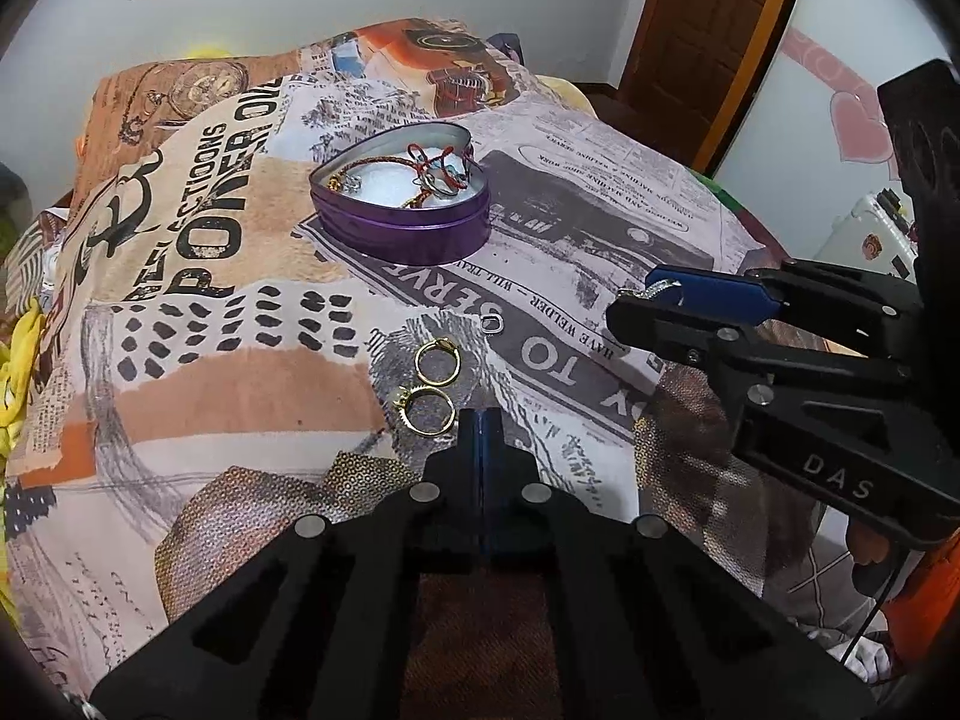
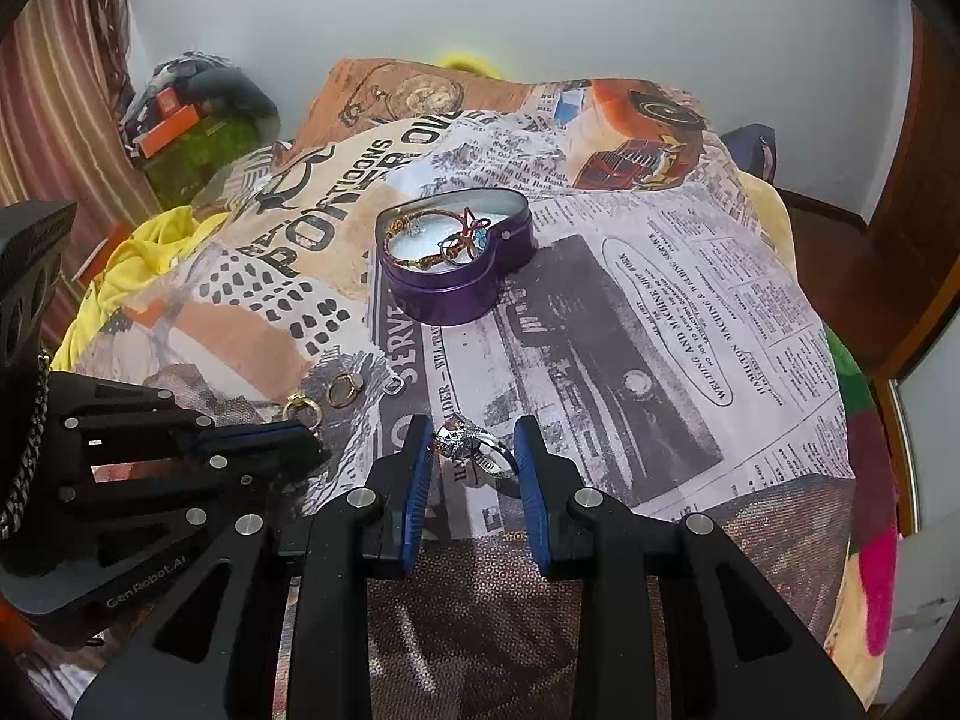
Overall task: Organize jewelry
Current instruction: 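Close the left gripper on the gold hoop earrings while the right gripper grasps the silver ring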
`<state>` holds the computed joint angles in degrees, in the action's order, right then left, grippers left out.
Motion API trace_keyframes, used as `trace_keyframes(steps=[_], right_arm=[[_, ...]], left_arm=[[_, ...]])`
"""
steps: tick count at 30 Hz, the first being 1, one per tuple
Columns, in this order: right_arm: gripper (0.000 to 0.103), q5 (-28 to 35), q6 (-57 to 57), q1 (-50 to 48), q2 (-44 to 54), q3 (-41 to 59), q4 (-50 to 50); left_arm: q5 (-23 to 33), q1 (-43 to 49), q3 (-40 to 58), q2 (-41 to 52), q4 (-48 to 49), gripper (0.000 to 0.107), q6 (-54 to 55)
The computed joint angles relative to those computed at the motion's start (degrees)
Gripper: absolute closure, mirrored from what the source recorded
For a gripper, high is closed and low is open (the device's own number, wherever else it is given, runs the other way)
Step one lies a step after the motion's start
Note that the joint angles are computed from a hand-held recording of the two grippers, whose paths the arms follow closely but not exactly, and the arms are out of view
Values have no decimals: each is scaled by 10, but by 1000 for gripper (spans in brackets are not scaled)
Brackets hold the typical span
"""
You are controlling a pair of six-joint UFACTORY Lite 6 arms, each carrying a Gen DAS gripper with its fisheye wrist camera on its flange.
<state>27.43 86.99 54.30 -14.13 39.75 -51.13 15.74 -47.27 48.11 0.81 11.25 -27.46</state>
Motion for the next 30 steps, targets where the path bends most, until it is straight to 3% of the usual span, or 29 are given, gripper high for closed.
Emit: trace_keyframes(steps=[5,7,9,22,26,30], right_arm=[[78,5,-1,3,-3,2,2],[78,3,-4,2,-3,2,4],[78,4,-5,2,-3,3,5],[78,-4,-11,-1,-2,-1,12],[78,-9,-12,-4,-2,-3,14],[78,-7,-11,-2,-3,-4,14]], left_arm=[[10,1,-5,-22,-6,106,14],[15,3,-4,-20,-17,97,32],[20,2,-2,-9,1,76,13],[-30,50,23,53,-125,77,135],[-40,52,38,75,-68,87,87],[-38,42,38,75,21,88,7]])
